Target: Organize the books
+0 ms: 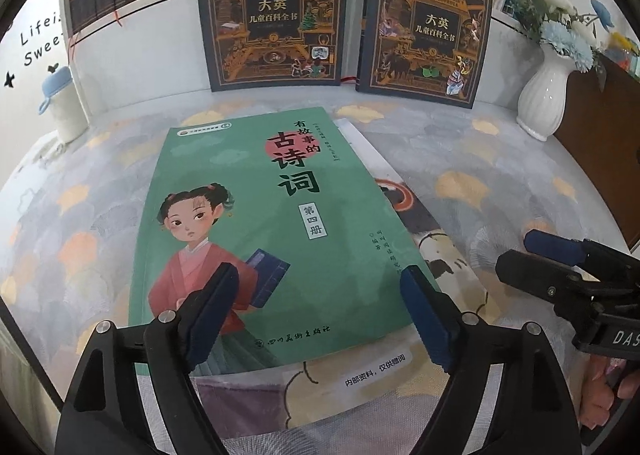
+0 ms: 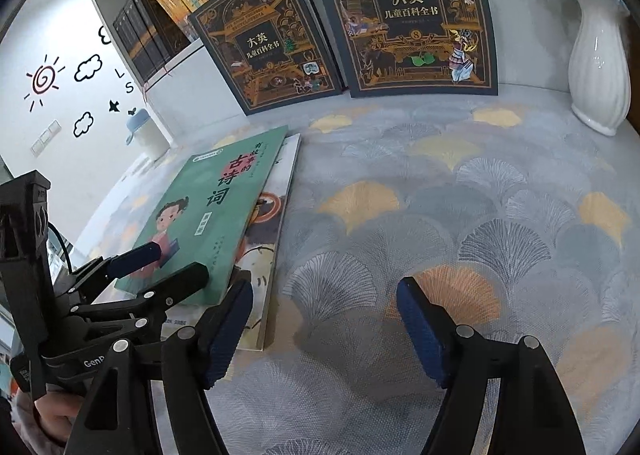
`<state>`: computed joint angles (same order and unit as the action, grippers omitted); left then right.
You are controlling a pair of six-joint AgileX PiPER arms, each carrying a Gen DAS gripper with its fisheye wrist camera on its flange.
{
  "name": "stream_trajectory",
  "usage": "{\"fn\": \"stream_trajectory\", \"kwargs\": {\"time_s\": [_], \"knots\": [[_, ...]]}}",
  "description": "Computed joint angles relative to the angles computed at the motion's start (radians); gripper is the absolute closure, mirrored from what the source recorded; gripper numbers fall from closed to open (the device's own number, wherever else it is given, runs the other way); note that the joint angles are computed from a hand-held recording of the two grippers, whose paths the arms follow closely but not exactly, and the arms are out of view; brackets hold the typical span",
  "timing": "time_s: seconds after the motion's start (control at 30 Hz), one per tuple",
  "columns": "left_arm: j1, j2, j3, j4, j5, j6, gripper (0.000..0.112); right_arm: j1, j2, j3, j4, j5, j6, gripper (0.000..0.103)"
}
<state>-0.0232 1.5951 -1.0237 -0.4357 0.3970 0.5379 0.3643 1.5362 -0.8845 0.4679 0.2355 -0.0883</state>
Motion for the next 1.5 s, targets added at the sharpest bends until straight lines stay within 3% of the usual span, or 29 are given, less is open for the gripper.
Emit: {"fn": "stream_trajectory", "kwargs": {"time_s": [0.07, 0.2, 1.3, 1.4, 1.5], "knots": [[0.002, -0.002, 0.004, 0.003, -0.005, -0.005, 0.029, 0.011, -0.003, 0.0, -0.062, 0.001, 0.059, 0.028], [-0.022, 0.014, -0.01, 0.103, -0.002, -0.102, 0.009, 0.021, 0.009, -0.016, -0.118, 0.008, 0.104, 0.024], [-0.016, 0.022, -0.018, 0.109, -0.001, -0.107, 0.009, 0.038, 0.015, -0.026, -0.201, 0.014, 0.183, 0.02], [0.0, 0.013, -0.02, 0.184, -0.015, -0.216, 0.016, 0.039, 0.014, -0.025, -0.207, 0.014, 0.189, 0.02], [0.096, 0.004, -0.058, 0.062, 0.01, -0.145, 0.018, 0.036, 0.014, -0.023, -0.178, 0.011, 0.162, 0.02]]}}
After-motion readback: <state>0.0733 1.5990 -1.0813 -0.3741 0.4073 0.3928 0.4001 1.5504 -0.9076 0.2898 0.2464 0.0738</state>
